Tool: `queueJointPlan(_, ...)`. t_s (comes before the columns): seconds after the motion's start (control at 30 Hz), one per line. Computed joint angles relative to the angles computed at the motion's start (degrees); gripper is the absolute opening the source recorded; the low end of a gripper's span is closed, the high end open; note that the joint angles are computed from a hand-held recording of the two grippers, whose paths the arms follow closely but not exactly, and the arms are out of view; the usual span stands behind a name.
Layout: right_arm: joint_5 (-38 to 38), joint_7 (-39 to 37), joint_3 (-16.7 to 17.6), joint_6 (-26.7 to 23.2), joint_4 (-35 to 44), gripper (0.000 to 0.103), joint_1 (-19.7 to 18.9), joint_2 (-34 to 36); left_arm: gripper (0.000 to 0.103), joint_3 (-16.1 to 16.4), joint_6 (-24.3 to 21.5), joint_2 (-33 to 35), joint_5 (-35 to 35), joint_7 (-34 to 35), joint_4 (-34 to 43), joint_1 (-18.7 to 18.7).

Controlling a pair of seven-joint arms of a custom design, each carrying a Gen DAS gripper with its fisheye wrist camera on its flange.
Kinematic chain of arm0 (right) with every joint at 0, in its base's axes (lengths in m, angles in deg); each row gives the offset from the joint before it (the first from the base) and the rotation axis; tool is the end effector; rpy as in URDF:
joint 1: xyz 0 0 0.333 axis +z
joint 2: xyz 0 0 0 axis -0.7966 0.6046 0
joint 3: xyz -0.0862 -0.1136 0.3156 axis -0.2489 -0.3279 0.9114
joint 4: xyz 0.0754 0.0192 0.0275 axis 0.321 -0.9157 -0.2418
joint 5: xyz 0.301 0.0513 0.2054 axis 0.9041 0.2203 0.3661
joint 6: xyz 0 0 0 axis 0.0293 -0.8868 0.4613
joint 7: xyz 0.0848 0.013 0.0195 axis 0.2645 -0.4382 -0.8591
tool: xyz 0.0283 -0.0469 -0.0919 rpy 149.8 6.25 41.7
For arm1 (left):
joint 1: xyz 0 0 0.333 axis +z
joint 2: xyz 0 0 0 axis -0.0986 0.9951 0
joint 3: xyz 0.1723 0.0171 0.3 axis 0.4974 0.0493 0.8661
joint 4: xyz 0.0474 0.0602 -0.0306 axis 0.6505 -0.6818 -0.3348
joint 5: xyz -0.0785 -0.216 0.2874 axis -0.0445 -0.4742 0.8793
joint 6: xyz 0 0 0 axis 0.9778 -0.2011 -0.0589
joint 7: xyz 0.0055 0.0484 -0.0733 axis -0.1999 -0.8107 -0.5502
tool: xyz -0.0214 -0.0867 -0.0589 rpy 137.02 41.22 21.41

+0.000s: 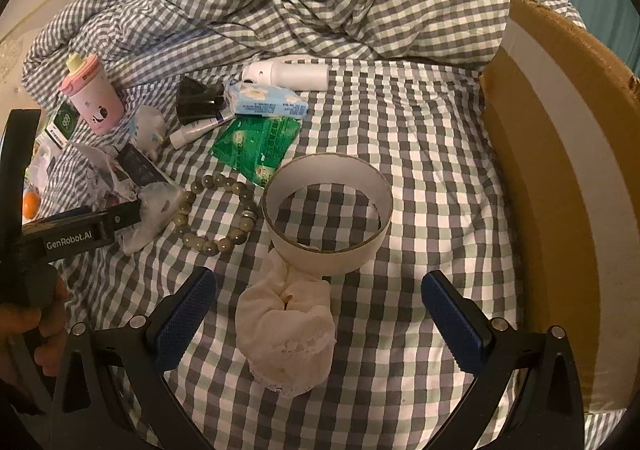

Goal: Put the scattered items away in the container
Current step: 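Grasp the floral tissue pack with the left tool while the right tool grasps the white cloth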

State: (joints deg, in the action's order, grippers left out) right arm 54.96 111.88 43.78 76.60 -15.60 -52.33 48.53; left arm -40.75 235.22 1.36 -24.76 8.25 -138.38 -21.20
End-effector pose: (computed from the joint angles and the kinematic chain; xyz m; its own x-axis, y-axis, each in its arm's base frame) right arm 0.6750 0.0789 0.4111 0.2653 -0.9624 -0.0583 -0.8412 -0.2015 -0.5018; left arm 0.6913 -0.1839 0.3848 0.2412 -0.9642 0.1101 -0.8622 -0.2650 -0.4318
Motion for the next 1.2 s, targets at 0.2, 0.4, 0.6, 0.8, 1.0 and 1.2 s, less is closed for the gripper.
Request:
queueJointPlan(0.2,0.1,-0.6,0.4,-0.6,0.7,0.103,-0.1,1.2,0.097,-0.2,1.7,1.0,-1.1,0.7,0.3,0.4)
queueJointPlan(0.4,-0.7,-0.7,0.3,-1.3,1.6,0.102,0.4,2.1,0.073,1.7,2.1,1.0,1.1,-0.6,0.9,-1.8)
queueJointPlan(0.6,-2.3,0.3,-0.2,-2.1,1.7,0.095,1.2,2.5,0.054,1.7,1.9,0.4,2.4,-1.2,0.9,-1.9)
queueJointPlan(0.8,-3.7,1.1,-0.8,-3.5,2.1,0.079,1.9,2.9,0.03,1.6,2.3,-0.1,3.6,-0.7,0.7,-2.1)
queueJointPlan(1.0,-5.8,3.0,-2.0,-3.9,2.0,0.052,2.9,2.8,0.023,1.8,3.0,-1.1,4.9,-0.8,-0.2,-2.3)
queueJointPlan(1.2,-5.7,2.3,-1.2,-4.1,1.7,0.029,2.2,2.3,0.022,2.4,3.4,-2.2,6.8,-2.1,-1.0,-2.9)
